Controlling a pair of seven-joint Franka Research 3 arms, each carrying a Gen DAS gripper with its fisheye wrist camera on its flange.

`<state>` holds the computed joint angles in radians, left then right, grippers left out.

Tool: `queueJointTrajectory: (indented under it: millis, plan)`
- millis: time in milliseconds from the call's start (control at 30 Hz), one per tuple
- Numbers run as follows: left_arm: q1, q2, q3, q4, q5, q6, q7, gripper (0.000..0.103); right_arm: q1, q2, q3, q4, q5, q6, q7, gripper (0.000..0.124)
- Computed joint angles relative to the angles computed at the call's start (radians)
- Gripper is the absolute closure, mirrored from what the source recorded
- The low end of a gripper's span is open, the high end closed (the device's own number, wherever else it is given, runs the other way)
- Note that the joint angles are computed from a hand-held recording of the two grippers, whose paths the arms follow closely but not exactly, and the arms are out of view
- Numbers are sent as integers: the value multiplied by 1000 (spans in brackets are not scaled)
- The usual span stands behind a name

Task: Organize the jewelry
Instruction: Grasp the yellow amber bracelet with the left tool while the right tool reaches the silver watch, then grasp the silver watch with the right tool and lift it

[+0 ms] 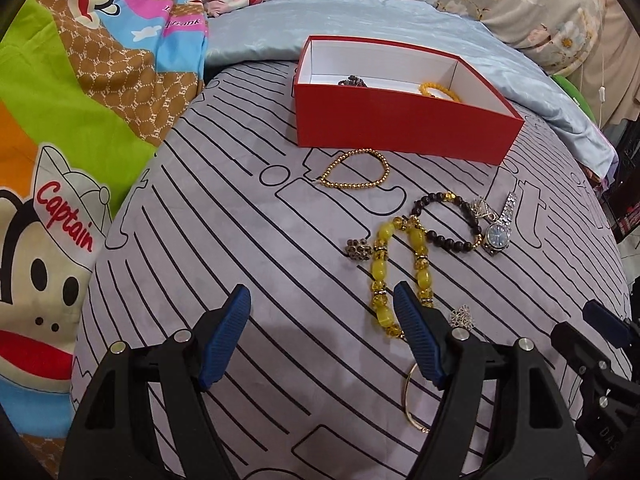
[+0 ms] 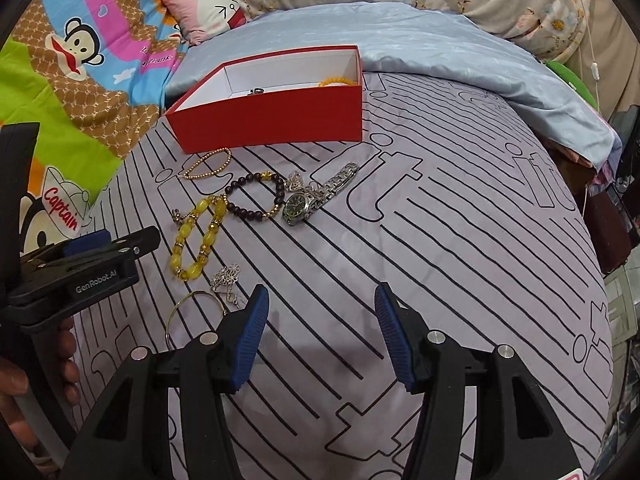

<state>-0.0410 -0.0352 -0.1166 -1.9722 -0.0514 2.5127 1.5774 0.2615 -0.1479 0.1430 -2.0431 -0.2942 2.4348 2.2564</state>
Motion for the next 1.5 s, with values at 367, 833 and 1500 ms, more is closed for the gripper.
queueJointTrajectory:
  millis: [367, 833, 1500]
  plan:
    - [-2, 62, -14, 37, -30, -21, -16, 49, -3, 3, -4, 3, 2, 4, 1, 69]
    - [-8, 51, -23, 25, -96, -20, 89, 95, 1, 102, -40, 83, 48, 42, -16, 74]
    - [0, 40, -14, 20, -137, -46, 133, 94, 75, 291, -117, 265, -4, 39, 185, 96]
